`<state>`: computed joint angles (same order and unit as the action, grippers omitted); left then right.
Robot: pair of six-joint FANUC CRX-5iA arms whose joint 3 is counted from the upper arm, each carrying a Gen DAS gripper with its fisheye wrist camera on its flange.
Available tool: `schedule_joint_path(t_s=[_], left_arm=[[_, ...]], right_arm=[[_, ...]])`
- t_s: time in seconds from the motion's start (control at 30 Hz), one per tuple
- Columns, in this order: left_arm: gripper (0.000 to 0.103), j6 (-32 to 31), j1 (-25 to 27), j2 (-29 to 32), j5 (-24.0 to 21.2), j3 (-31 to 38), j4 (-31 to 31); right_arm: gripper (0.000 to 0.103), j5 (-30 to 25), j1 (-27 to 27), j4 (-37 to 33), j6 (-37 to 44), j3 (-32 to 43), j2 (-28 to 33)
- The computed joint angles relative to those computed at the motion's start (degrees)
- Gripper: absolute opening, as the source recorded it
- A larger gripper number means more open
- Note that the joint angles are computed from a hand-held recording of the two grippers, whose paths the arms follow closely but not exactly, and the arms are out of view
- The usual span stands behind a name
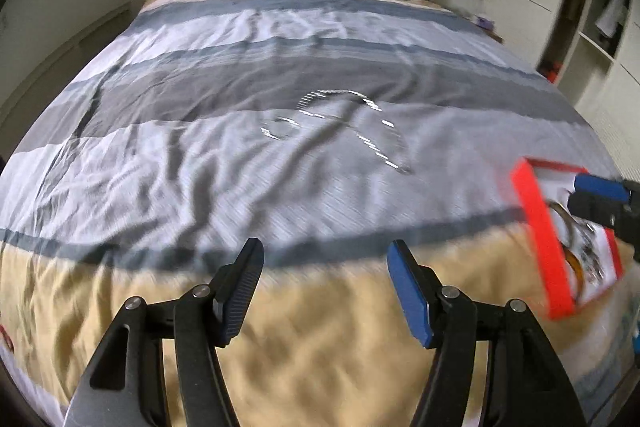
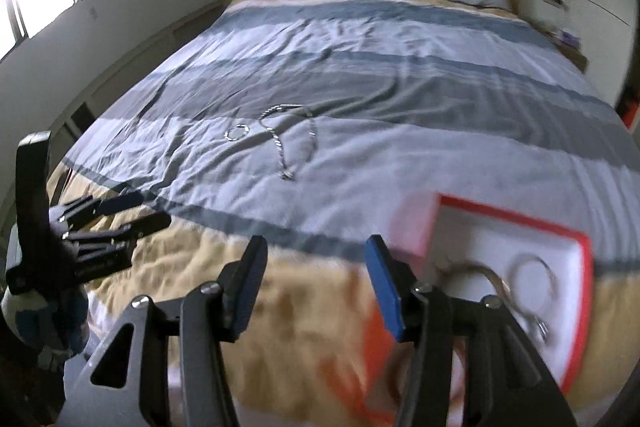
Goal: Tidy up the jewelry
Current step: 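Reach the left tool toward a second twisted silver hoop while the right tool approaches the silver chain necklace, then close the left tool on the twisted hoop while the right tool grasps the chain necklace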
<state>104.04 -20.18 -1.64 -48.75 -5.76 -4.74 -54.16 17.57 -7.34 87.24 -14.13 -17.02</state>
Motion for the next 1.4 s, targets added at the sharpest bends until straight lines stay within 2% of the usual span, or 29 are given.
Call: schedule_joint_path(t_s=[0.2, 0.47, 0.63, 0.93, 1.13, 1.2, 1.27, 1.33, 1.4], left_arm=[[0.063, -3.3, 5.97, 6.54, 3.83, 2.94, 3.63], [0.063, -7.26, 7.91, 15.76, 6.72, 8.45, 6.95], [0.065, -9.53, 7.8, 19.18, 7.75, 10.66, 7.15], [0.065, -10.42, 7.58, 21.93, 8.4, 13.03, 6.06], [0.053, -11.2, 7.28, 21.91, 9.25, 12.68, 5.92], [0.047, -11.67, 7.22, 21.95, 9.28, 12.73, 6.05], [0.039, -12.1, 7.14, 21.74, 9.42, 12.47, 6.31], [0.039, -12.38, 7.29, 21.27, 9.68, 11.78, 7.13], [0.039, -13.09, 7.58, 20.61, 10.17, 10.64, 8.61]], right_arm=[[0.05, 2.31, 0.82, -2.04, 3.43, 6.87, 11.71], [0.054, 3.18, 0.38, -4.78, 7.28, 14.79, 23.49], [0.055, 2.55, -0.19, -7.05, 10.39, 18.12, 27.93], [0.056, 3.76, 0.57, -5.59, 11.11, 20.9, 32.2], [0.054, 6.19, 1.53, -3.58, 9.29, 20.48, 33.22], [0.042, 7.47, 2.18, -2.07, 8.29, 19.26, 32.78], [0.014, 7.59, 2.07, -2.1, 7.66, 19.02, 32.49], [0.005, 7.14, 1.59, -3.12, 7.45, 19.06, 32.17], [0.003, 6.98, 1.16, -4.2, 7.51, 18.48, 31.34]])
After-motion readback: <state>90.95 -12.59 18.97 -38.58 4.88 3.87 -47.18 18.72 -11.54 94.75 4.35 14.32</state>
